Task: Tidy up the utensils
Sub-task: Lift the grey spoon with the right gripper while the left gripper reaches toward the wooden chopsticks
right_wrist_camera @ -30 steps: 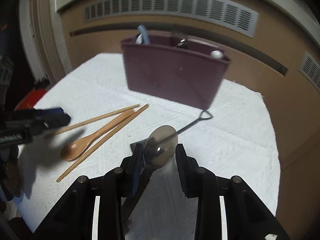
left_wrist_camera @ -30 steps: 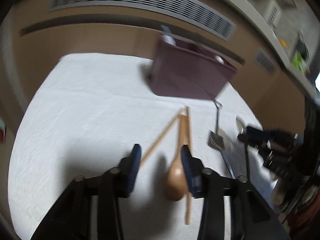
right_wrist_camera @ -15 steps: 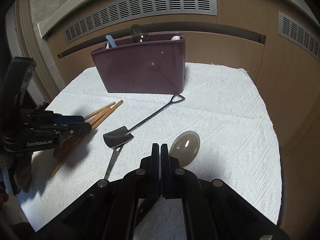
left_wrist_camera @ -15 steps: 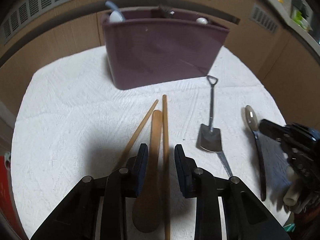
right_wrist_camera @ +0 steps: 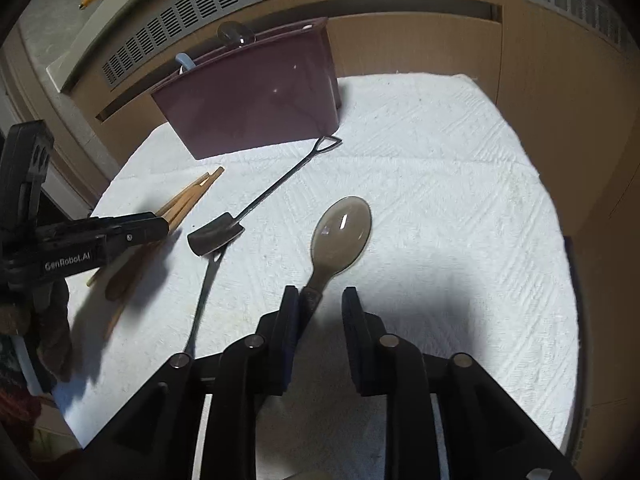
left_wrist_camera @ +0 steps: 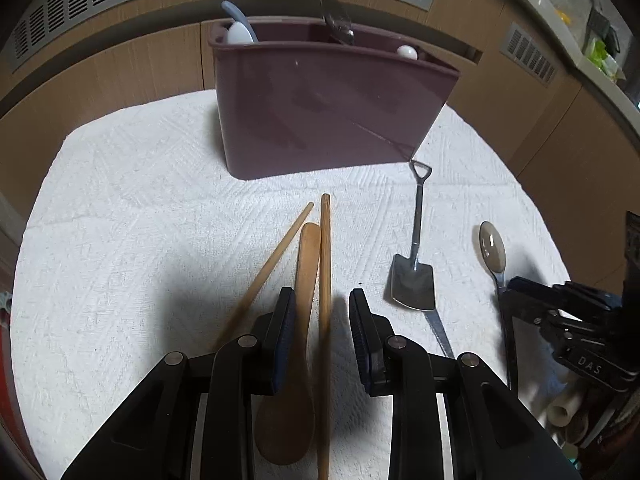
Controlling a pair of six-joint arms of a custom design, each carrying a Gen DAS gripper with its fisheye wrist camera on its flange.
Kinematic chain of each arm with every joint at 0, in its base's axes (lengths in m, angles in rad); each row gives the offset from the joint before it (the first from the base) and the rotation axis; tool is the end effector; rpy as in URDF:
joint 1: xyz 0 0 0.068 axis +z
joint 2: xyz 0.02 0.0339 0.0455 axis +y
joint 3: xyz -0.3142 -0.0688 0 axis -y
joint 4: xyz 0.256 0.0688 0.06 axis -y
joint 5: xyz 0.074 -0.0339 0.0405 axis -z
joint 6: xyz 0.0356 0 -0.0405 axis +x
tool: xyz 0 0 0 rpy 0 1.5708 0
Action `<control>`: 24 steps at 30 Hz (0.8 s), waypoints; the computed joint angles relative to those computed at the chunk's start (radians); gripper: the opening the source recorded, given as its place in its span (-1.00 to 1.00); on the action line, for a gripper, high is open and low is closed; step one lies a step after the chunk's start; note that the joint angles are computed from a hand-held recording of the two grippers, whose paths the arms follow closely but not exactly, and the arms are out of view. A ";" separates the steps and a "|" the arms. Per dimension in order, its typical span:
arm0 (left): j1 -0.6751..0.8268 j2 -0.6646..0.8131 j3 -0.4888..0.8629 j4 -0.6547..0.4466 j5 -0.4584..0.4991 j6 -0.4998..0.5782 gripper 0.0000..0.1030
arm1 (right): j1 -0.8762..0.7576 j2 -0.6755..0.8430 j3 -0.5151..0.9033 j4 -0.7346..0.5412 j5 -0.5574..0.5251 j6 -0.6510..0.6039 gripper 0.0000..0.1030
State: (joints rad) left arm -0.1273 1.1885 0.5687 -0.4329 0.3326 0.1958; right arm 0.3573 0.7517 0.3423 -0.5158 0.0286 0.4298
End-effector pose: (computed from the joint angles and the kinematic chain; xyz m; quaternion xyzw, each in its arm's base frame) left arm 0.1962 -0.0368 0.2116 0.1952 0.9341 -0.1513 0.2580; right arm 0.1082 0.0393 0.1937 0.0389 0.9475 0.1091 0.2981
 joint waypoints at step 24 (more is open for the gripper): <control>-0.409 -0.047 -0.100 0.207 -0.268 -0.250 0.02 | -0.118 0.057 0.068 0.082 0.119 -0.096 -0.42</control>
State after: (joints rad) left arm -0.5359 1.1418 0.4688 -0.2260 0.0649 -0.0539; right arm 0.2389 0.8084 0.4104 -0.4337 0.1475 0.3340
